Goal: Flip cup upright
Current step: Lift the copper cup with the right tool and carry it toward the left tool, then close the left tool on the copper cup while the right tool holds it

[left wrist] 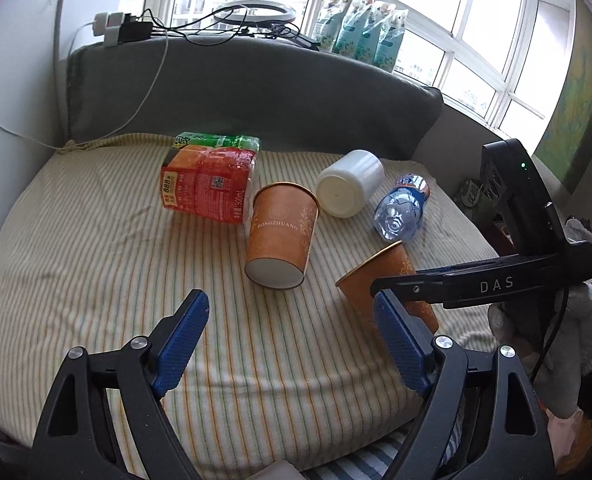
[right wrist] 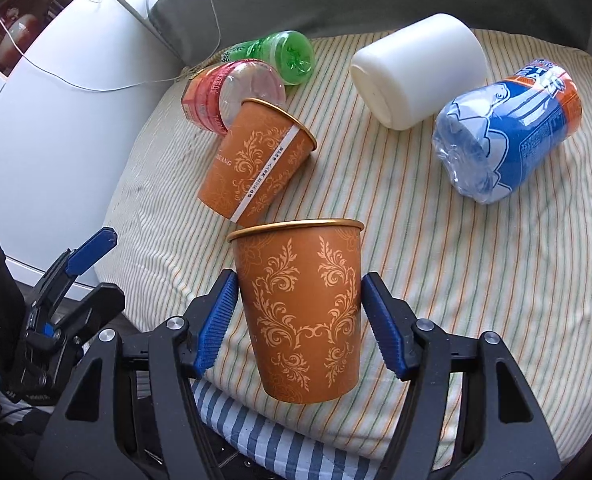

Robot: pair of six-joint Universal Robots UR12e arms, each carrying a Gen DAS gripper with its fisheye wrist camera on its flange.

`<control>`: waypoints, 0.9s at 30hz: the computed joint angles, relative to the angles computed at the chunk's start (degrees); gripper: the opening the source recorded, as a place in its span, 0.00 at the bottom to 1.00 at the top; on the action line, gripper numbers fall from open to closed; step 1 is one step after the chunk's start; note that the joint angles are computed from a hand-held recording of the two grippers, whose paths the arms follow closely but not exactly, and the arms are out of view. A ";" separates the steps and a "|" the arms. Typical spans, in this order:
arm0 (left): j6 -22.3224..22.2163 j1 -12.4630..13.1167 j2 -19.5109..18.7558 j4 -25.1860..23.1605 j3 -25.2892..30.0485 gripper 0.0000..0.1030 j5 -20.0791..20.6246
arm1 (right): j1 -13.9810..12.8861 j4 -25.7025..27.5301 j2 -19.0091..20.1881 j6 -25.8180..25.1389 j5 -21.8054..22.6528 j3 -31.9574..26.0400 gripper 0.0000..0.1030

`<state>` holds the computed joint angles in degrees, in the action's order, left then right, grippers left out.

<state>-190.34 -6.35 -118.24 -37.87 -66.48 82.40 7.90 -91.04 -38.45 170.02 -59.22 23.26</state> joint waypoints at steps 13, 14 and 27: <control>-4.27 -0.18 -1.84 -6.50 3.97 0.82 -5.57 | -1.21 -10.43 -4.72 0.28 0.54 9.02 0.79; -5.69 -0.03 -2.15 -7.53 4.48 0.82 -7.05 | -1.46 -11.92 -5.55 0.49 0.58 10.58 0.79; -24.03 0.58 -6.47 -11.79 9.37 0.82 -17.22 | -4.56 -23.44 -12.50 3.22 1.06 23.61 0.79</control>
<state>-214.37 -5.77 -124.70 -49.65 -57.12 65.18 3.34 -114.47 -50.95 173.24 -58.17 46.87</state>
